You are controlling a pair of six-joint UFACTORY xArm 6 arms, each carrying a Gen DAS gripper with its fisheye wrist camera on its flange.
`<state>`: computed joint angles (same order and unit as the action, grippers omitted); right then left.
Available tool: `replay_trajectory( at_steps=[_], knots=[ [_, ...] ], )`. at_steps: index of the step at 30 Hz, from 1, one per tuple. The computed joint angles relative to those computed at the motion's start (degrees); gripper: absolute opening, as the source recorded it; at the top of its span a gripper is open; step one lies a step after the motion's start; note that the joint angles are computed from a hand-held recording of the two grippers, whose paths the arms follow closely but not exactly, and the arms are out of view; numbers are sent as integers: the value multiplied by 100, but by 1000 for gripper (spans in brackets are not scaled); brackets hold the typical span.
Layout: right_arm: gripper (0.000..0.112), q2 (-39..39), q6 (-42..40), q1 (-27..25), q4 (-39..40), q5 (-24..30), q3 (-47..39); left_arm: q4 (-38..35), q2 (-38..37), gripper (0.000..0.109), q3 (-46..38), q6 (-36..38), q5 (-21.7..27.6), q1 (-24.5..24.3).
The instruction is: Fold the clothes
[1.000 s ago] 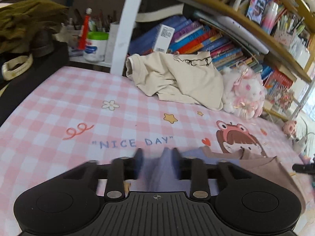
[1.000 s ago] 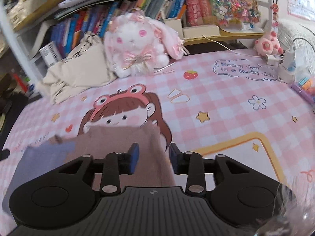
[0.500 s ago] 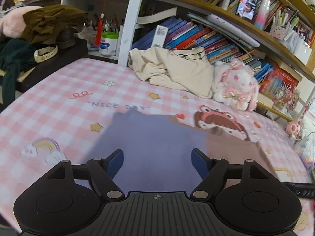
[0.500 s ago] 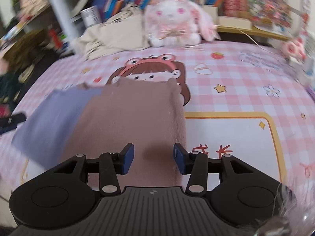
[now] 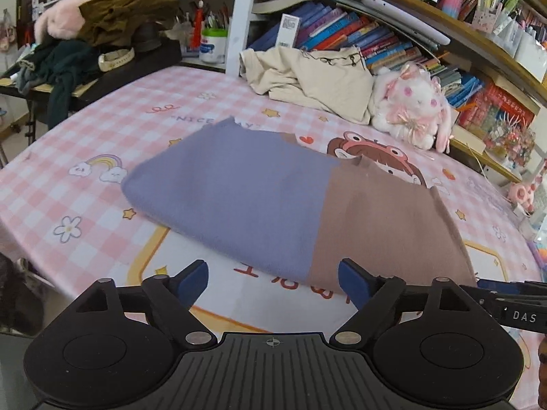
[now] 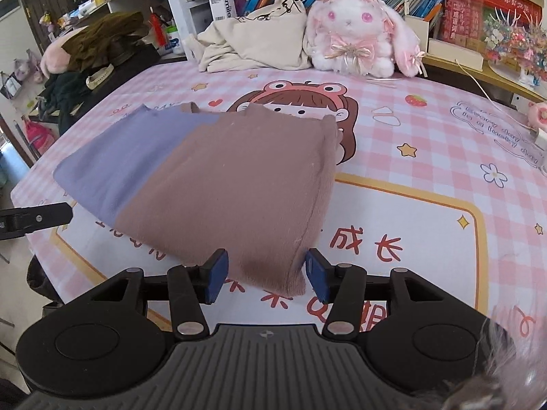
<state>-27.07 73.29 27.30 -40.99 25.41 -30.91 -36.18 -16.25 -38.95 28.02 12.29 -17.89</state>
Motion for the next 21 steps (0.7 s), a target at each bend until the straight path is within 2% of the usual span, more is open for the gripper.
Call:
replay_trajectory(
  at_steps=[5, 11, 15, 21],
  knots=[
    [48, -44, 78, 81, 3, 110, 5, -794, -70, 89, 24, 335, 223, 134],
    [48, 110, 422, 338, -234, 558, -237, -2309, 364, 89, -481, 878, 905, 579],
    [50, 367, 690, 454, -203, 882, -486, -2176, 765, 89, -773, 773, 980, 746],
    [50, 663, 1377, 649, -254, 1454, -856, -2390, 1440, 89, -1501, 436, 2053, 1384]
  ],
)
